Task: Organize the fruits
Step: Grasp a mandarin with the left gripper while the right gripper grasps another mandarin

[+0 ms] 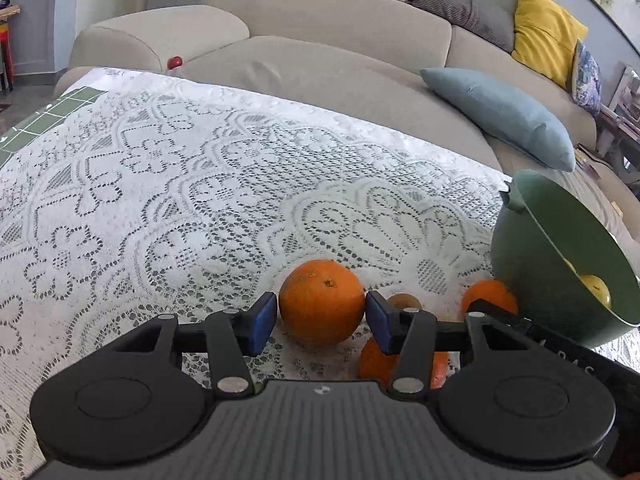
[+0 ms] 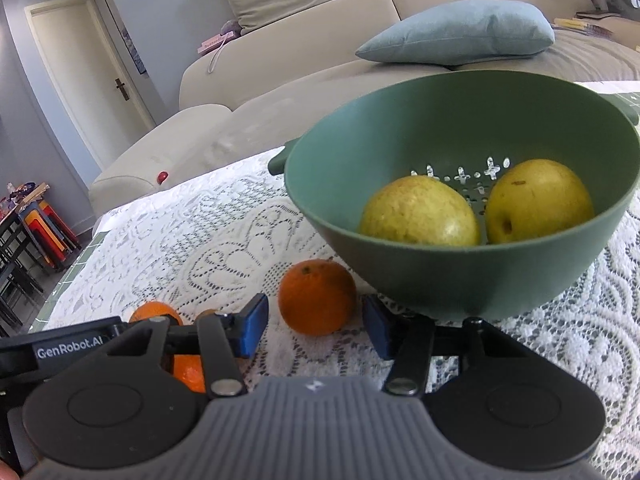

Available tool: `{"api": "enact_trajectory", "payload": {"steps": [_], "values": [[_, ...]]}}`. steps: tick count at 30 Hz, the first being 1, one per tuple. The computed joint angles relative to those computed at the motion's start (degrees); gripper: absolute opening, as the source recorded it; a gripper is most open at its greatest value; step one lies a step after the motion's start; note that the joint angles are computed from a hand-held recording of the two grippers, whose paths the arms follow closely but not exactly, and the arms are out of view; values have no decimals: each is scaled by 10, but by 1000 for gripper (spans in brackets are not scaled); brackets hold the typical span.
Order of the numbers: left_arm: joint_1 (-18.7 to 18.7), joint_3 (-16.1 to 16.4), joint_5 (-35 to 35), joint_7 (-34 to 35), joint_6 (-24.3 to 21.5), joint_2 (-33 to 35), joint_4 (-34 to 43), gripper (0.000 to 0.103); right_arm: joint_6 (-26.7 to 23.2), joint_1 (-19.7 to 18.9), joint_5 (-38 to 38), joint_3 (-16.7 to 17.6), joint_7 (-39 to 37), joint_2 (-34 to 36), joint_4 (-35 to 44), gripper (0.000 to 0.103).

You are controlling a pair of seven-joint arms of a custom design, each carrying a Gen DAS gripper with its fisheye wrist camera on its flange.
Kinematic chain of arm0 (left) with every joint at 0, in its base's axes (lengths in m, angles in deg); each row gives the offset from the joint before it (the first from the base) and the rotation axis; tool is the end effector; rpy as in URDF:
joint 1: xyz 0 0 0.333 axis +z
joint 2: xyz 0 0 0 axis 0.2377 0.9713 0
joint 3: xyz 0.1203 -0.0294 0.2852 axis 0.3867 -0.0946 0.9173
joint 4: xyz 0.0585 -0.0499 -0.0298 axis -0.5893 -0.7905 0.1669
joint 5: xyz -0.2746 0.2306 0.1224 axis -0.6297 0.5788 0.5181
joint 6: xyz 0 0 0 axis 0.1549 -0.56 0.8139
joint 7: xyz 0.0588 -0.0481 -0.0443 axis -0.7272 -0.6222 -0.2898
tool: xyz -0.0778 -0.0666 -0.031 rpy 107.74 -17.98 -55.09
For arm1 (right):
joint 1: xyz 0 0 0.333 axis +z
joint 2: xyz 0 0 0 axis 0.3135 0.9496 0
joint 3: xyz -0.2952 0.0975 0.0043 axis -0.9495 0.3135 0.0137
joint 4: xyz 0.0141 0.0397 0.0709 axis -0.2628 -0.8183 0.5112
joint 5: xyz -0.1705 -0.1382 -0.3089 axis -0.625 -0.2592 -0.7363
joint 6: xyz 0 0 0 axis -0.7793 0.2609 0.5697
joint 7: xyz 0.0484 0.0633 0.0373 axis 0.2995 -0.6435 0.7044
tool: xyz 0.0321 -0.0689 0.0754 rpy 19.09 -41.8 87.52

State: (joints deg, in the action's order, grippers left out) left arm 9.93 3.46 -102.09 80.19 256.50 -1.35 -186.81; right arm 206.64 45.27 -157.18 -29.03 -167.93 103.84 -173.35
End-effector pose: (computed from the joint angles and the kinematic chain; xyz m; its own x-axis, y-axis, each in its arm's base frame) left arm 0.6227 -0.2156 0.3924 -0.4672 -0.8560 0.2211 -0.6936 0.1997 -0.6922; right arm 0.5250 0.3103 0.3672 -0.4191 -0.8191 -0.3917 -0.4217 0.5577 -0.7149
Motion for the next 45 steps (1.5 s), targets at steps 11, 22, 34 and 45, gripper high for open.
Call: {"api": "enact_trajectory", "payload": {"steps": [11,22,34,45], "values": [[1,-2,-7,7,-1,-3,-2,53,1,2,-18,0,1,-1,-3,40],[12,-12,-27,8,19,-15,-16,52,-37,19,-40,13,-77,-9,4,36],[12,-15,-84,60,16,-31,-23,52,-42,22,-43,20,-152,-20,0,7],[5,-5,-78,57,7,-33,-24,52,-15,10,-75,21,-83,-18,-11,39]]}}
